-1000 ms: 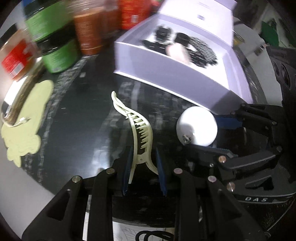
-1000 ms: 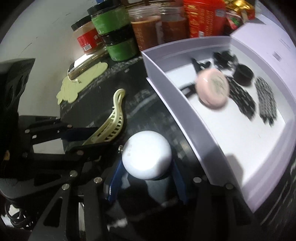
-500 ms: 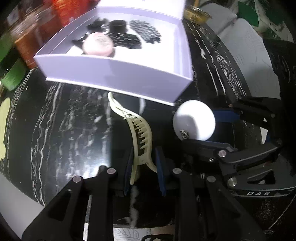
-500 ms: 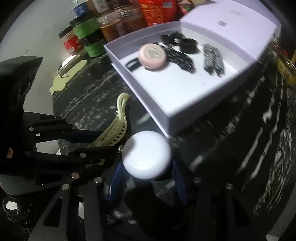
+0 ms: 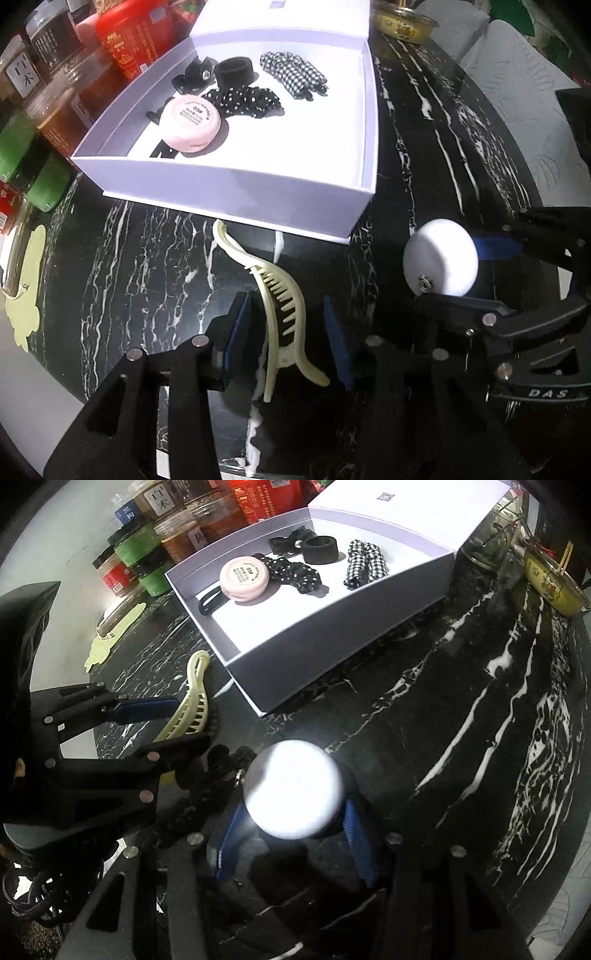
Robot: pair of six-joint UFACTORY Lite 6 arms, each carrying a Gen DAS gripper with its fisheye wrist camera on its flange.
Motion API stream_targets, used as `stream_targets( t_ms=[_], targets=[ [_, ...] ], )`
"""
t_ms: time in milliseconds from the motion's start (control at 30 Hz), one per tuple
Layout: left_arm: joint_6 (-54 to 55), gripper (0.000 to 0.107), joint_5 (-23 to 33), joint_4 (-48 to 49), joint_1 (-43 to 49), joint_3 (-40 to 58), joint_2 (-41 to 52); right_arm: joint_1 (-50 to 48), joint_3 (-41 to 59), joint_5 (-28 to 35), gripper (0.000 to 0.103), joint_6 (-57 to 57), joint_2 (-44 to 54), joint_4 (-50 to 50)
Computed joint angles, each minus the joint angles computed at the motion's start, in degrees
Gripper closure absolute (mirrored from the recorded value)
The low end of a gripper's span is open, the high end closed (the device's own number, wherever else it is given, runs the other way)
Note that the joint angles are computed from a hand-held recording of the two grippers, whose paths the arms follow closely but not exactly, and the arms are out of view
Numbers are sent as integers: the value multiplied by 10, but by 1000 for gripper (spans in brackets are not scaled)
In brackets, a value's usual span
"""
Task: Organize objects
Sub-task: 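Lift the white ball and cream claw clip and carry both toward the white box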
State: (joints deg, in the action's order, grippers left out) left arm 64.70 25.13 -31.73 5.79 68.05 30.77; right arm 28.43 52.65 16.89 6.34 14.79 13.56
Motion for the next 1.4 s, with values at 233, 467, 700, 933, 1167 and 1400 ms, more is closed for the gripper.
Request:
stream_targets(
  t_ms=[233, 467, 700, 933, 1167, 1400],
  targets=[
    [-13, 59, 0, -21, -2, 17, 17, -13, 9, 3, 49, -52, 8, 28],
    [-16, 79, 5, -20, -2, 17, 12, -11, 16, -3, 46, -45, 16, 13],
    [-37, 87, 6, -15, -16, 7, 8, -17, 4, -6, 50, -99, 7, 52],
    [-53, 88, 23, 7, -25, -19, -24, -34, -17, 20, 50, -121, -23, 79],
    [-85, 88, 43, 14, -51, -46, -64, -47, -49, 48, 50, -88, -93, 27],
    [-141, 88, 55, 23, -86, -77, -115, -71, -88, 76, 50, -97, -166, 18]
  ],
)
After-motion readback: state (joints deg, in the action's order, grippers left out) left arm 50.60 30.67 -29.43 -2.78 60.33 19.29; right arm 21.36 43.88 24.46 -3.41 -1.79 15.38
